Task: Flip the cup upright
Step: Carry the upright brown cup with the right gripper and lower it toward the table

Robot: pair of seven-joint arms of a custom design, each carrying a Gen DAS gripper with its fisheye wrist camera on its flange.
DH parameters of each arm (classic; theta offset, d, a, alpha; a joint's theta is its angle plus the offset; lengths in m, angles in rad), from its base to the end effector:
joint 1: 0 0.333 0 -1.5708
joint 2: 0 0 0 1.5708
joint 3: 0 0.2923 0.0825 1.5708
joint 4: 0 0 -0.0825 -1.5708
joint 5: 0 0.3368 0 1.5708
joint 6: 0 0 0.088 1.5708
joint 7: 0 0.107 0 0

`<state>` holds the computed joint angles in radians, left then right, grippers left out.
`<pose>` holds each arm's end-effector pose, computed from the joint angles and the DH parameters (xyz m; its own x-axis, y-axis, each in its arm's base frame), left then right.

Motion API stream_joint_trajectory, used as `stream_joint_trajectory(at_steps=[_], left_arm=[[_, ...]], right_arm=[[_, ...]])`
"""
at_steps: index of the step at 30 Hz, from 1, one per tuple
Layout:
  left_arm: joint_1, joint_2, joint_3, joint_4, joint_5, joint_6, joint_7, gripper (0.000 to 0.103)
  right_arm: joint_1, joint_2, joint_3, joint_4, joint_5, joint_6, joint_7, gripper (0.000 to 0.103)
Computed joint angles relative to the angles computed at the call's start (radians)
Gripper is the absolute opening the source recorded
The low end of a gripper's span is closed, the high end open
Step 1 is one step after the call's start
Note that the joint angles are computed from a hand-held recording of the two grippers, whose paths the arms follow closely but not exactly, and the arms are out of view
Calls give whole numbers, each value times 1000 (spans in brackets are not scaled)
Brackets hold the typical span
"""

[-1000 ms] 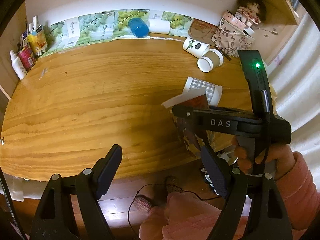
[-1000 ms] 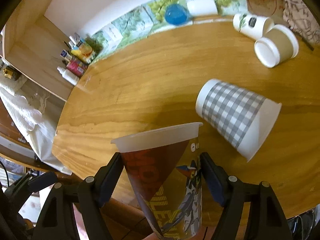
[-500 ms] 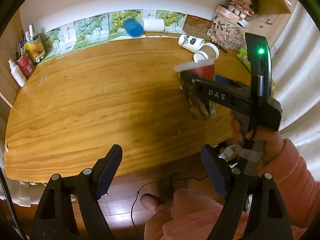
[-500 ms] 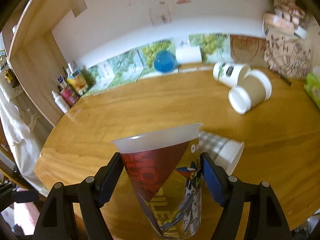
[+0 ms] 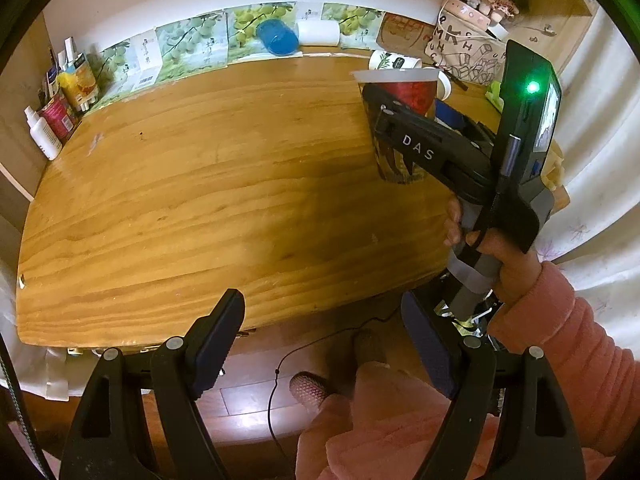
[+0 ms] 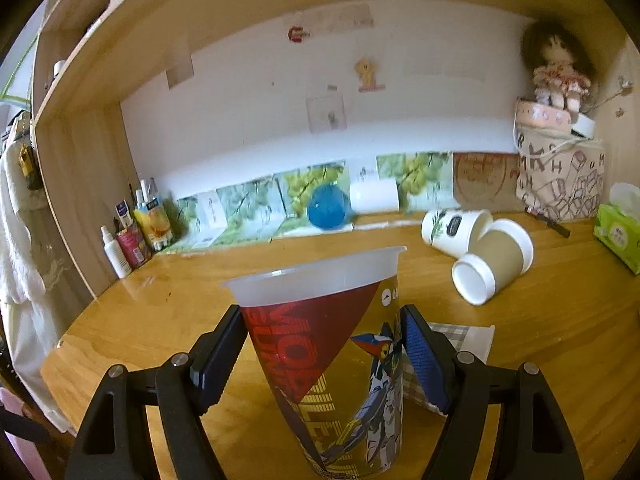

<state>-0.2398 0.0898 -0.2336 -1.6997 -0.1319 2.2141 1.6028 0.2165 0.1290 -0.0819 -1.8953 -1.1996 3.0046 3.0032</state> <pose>0.5156 -0.2630 0.5647 -0.4517 -0.8818 0.1359 -0.8352 0.3643 -0.4119 0.5612 0.1465 0.5103 -0.0888 -0.9868 -0.1350 -0.4687 0.1611 -0.8686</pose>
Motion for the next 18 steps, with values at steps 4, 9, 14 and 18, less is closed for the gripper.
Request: stream_joint_trajectory(at_steps=[4,9,14,18], left_arm=[[-1,-3,1,-5,7,-7,-5,83],[-2,-9,1,-12,15,-13,-8,83],[-2,-10,3,-14,20,-13,-18,83],[1,-8,4,-12,18,-13,-24,83]], right_arm=[[12,19,-20,36,-194,24,186,78],[1,40,-4,71,-342,32,341,78],[-17,62,16,87,-357,33,389,78],[-11,65,15,81,-341,26,363,79]])
